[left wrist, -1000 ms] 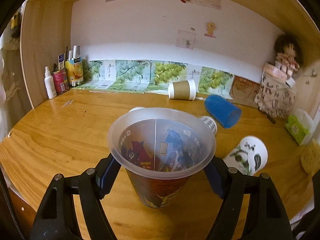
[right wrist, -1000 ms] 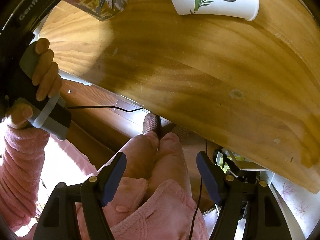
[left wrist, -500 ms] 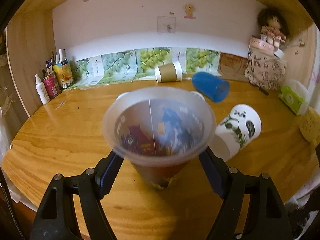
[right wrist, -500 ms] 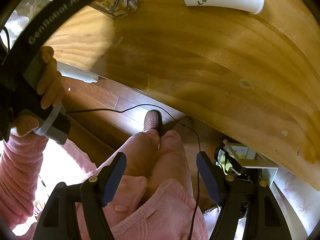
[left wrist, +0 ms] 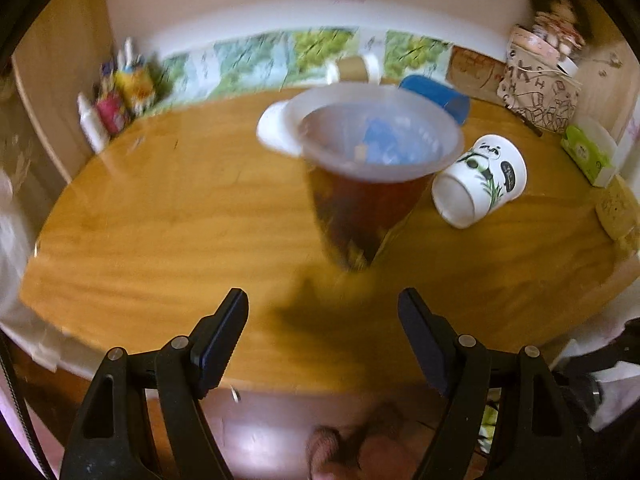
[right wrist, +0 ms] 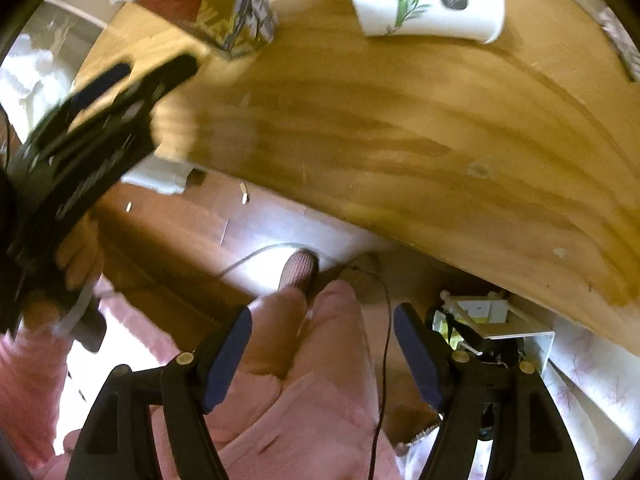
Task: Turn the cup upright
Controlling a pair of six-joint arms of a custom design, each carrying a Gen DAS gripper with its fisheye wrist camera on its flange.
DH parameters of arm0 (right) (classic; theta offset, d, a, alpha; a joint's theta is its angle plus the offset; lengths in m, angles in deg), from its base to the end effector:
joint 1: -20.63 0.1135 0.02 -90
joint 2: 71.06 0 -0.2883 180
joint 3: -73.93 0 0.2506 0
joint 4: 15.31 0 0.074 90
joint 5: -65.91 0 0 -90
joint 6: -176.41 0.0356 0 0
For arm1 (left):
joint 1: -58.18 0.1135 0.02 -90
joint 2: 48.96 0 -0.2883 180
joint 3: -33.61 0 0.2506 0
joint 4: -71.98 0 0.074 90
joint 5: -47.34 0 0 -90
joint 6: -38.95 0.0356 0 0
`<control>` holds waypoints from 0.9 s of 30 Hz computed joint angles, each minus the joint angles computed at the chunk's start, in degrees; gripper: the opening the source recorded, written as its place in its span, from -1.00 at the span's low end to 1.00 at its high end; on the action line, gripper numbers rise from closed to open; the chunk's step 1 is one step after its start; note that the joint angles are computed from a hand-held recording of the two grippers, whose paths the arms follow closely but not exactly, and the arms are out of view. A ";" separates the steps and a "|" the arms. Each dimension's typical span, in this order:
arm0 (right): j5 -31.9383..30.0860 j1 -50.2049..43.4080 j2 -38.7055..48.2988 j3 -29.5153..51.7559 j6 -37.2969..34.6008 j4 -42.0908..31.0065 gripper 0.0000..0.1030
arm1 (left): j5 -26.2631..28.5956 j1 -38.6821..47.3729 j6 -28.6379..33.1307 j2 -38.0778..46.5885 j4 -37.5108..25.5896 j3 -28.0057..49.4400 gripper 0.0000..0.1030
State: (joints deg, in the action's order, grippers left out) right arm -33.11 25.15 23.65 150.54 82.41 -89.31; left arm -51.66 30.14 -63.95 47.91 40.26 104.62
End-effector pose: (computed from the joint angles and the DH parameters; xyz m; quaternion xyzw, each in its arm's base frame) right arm 0.2766 0.0275 0.2139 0.0726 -0.9941 -0.0785 0.0186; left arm 0.3014 -0.1542 0.1983 0.1044 0.9518 -0.0267 0.2871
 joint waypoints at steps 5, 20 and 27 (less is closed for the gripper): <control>-0.44 0.61 -7.99 -4.21 12.06 4.26 0.52 | 4.00 2.76 -2.71 -5.12 -9.85 2.70 0.56; 24.62 25.22 -36.37 -5.39 47.44 4.69 0.58 | 9.41 7.16 7.81 -21.85 -29.28 10.06 0.67; 36.25 36.87 -37.13 2.06 55.17 -1.63 0.58 | 1.75 2.58 4.70 -26.22 -30.45 12.17 0.82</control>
